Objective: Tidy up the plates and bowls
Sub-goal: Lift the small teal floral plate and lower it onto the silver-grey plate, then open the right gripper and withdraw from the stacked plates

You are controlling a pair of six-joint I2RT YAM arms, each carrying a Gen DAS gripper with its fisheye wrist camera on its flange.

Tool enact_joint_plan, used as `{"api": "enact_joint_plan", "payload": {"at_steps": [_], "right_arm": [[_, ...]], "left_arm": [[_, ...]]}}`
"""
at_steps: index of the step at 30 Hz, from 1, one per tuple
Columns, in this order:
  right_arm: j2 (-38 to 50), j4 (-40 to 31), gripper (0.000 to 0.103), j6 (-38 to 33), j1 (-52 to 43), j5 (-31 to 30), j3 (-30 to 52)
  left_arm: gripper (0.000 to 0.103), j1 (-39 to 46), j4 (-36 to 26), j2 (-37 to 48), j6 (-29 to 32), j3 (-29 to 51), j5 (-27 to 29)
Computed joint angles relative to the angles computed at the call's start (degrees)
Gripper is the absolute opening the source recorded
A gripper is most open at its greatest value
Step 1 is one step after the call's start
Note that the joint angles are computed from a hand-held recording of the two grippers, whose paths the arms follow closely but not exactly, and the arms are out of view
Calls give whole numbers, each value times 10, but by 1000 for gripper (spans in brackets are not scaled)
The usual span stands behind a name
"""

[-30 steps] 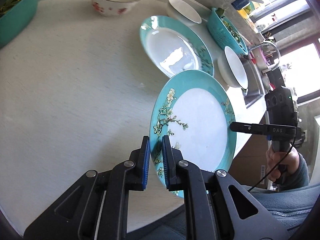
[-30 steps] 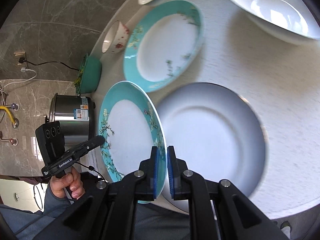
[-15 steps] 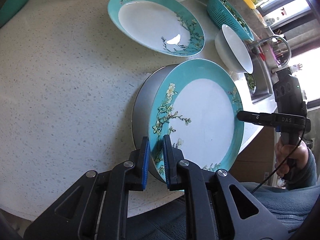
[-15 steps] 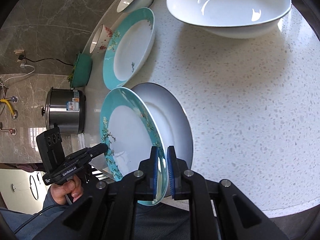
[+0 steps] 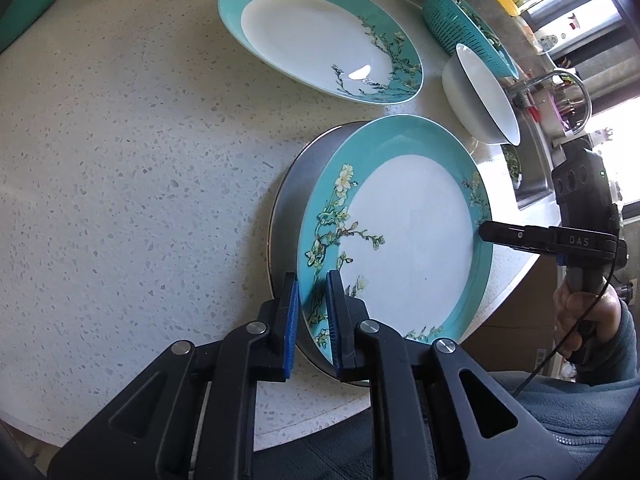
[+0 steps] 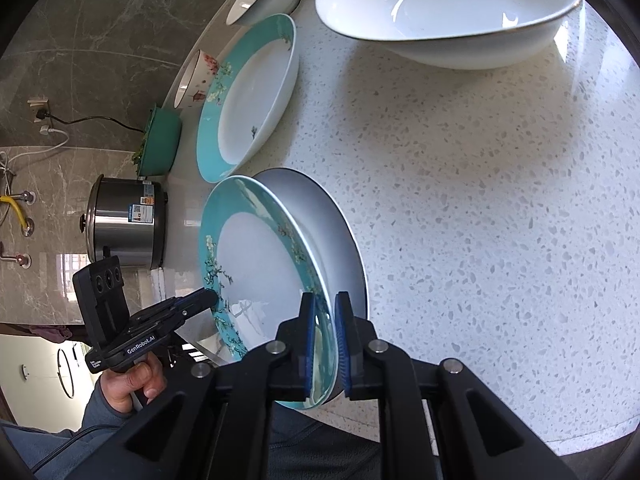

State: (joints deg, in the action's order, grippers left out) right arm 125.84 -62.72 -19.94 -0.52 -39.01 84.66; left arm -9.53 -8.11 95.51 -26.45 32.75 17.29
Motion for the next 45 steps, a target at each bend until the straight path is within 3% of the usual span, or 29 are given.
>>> {"api": "enact_joint_plan", "payload": {"at_steps": [13, 25, 39, 45], "right_arm": [[-42, 57, 15, 18, 29, 49, -48], [-126, 140, 40, 27, 87, 139, -124], [-181, 218, 49, 28, 179, 290, -182], [-180, 225, 52, 36, 182, 288, -184]], "left_arm": [[12, -4, -2, 6, 13, 9, -18], [15, -18, 3, 10, 21, 13, -38], [16, -33, -5, 7, 44, 16, -63], [17, -42, -6, 4, 52, 15, -82]]}}
